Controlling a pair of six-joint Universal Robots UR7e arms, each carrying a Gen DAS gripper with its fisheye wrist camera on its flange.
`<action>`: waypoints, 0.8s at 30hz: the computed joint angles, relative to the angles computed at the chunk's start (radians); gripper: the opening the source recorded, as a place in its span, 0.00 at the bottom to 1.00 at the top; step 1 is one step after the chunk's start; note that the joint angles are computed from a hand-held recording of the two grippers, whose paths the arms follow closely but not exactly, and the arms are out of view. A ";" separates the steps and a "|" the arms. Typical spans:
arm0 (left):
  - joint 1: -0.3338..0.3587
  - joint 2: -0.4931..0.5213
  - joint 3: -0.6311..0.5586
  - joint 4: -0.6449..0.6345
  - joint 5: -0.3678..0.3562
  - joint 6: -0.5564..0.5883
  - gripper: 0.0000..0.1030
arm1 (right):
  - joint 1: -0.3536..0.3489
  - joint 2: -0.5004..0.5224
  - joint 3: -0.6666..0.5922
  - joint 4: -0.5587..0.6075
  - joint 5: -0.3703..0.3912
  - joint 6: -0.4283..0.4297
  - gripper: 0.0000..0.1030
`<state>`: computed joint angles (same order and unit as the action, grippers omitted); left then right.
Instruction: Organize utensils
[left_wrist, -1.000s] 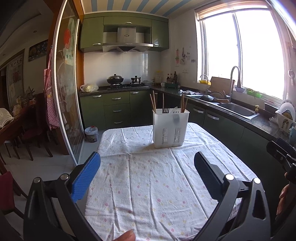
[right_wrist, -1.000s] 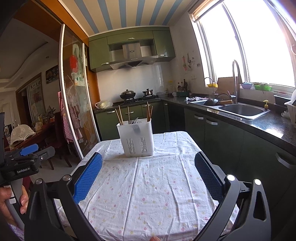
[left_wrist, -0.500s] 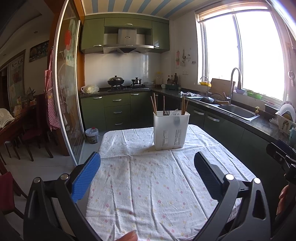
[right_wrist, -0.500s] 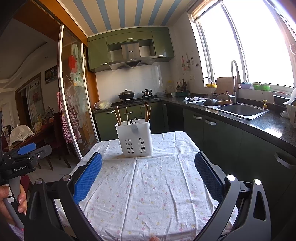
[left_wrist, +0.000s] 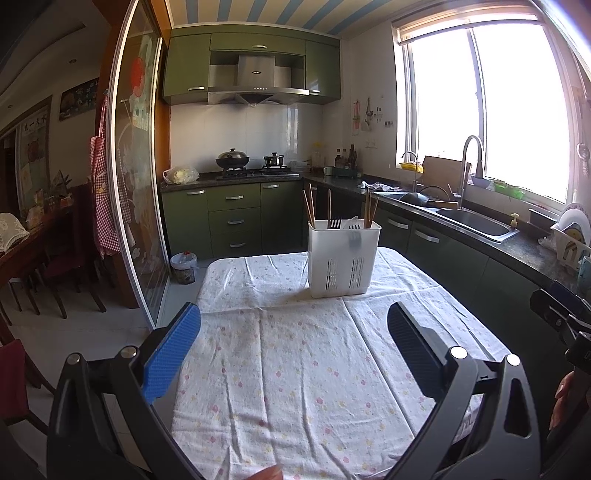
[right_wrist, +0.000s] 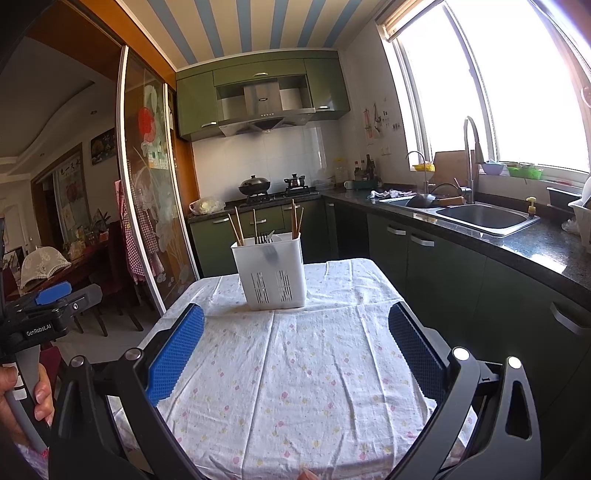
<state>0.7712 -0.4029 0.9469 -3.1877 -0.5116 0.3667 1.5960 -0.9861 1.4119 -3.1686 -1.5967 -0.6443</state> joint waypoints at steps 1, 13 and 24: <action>0.000 0.001 -0.001 -0.002 0.000 0.001 0.93 | 0.000 0.000 0.000 0.000 0.000 0.000 0.96; 0.009 -0.027 0.025 0.070 -0.020 -0.079 0.94 | 0.000 0.005 -0.004 0.011 -0.008 0.001 0.96; 0.012 0.020 -0.029 0.008 0.042 -0.011 0.94 | -0.001 0.014 -0.014 0.019 -0.011 0.000 0.96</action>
